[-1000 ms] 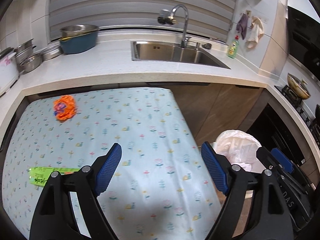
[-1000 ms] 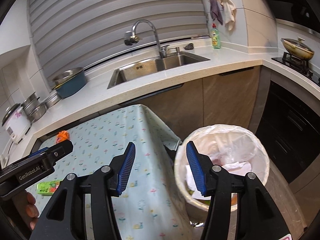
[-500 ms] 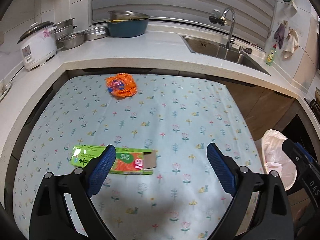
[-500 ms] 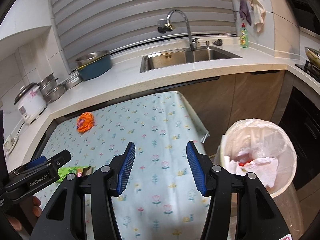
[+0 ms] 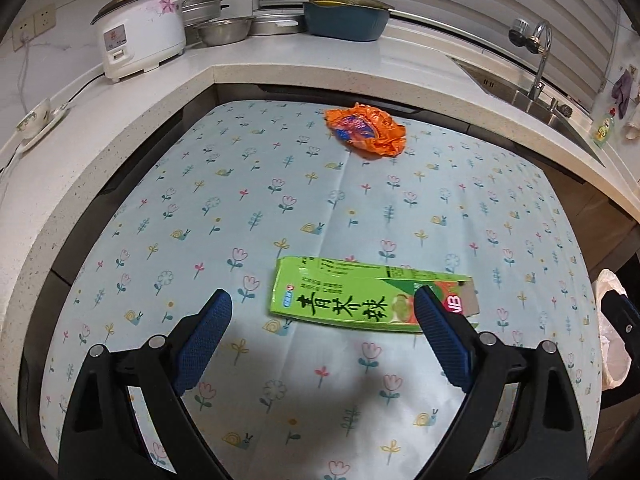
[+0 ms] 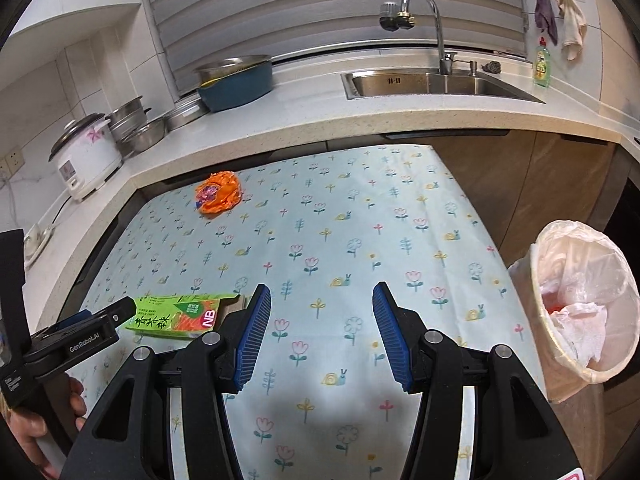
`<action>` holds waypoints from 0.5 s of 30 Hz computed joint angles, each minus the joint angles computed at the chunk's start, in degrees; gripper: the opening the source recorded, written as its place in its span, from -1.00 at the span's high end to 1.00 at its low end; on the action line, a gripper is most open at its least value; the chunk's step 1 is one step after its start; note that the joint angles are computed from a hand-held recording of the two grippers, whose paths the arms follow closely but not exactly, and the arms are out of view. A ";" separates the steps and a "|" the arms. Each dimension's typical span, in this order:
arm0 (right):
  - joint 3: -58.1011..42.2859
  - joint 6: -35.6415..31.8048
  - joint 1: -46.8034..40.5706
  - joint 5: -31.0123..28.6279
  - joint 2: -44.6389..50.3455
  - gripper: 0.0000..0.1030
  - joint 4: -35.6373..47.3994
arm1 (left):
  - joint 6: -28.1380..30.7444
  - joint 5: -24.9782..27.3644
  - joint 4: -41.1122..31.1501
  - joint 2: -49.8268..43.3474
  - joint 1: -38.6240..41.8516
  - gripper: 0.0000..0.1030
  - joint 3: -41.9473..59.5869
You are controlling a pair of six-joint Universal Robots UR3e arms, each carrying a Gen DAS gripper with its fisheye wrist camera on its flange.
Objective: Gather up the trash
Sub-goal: 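Move both open tools back over the table toward the orange wrapper and green box, then grasp the orange wrapper with the left tool while the right tool grasps the green NB box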
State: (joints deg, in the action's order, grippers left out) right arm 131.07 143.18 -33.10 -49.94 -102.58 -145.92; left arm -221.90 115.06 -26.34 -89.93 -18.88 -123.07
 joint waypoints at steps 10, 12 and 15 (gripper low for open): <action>-1.08 6.41 12.39 -6.06 9.90 -0.01 -10.23 | 5.48 -4.05 5.18 3.00 7.45 -0.71 -6.06; -2.12 7.54 14.15 -6.84 11.77 -0.01 -11.66 | 6.37 -4.52 5.51 3.13 8.69 -0.71 -6.22; -5.43 9.90 17.32 -8.22 15.55 -0.01 -13.75 | 7.47 -5.51 6.39 3.31 10.86 -0.71 -6.25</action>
